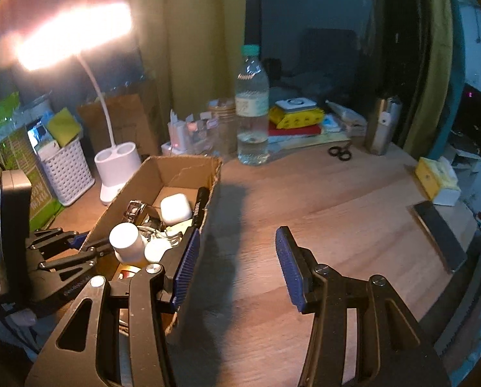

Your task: Organize rigid objects

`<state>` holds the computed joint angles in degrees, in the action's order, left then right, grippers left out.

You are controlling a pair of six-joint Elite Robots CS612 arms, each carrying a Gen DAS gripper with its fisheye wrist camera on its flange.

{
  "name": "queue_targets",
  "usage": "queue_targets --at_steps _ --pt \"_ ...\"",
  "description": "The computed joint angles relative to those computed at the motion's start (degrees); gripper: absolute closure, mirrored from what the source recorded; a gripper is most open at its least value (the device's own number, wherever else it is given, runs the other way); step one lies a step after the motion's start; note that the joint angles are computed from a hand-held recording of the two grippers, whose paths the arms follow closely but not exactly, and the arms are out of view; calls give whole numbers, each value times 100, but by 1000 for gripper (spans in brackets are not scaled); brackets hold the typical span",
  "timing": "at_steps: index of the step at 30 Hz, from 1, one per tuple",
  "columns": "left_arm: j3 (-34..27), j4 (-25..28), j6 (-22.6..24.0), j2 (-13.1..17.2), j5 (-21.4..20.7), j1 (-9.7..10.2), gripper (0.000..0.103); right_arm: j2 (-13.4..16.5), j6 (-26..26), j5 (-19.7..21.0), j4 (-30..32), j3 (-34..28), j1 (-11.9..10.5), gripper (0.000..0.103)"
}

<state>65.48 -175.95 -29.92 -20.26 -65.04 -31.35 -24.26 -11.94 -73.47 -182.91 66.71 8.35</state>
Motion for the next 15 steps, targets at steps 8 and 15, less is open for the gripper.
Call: queue_targets --at_steps 8,15 --pt "337 -761 244 -208 444 -123 57 -159 114 -98 -418 301 -55 51" --pt "739 -1674 605 -479 455 -229 50 -283 125 -179 -840 513 -41 50"
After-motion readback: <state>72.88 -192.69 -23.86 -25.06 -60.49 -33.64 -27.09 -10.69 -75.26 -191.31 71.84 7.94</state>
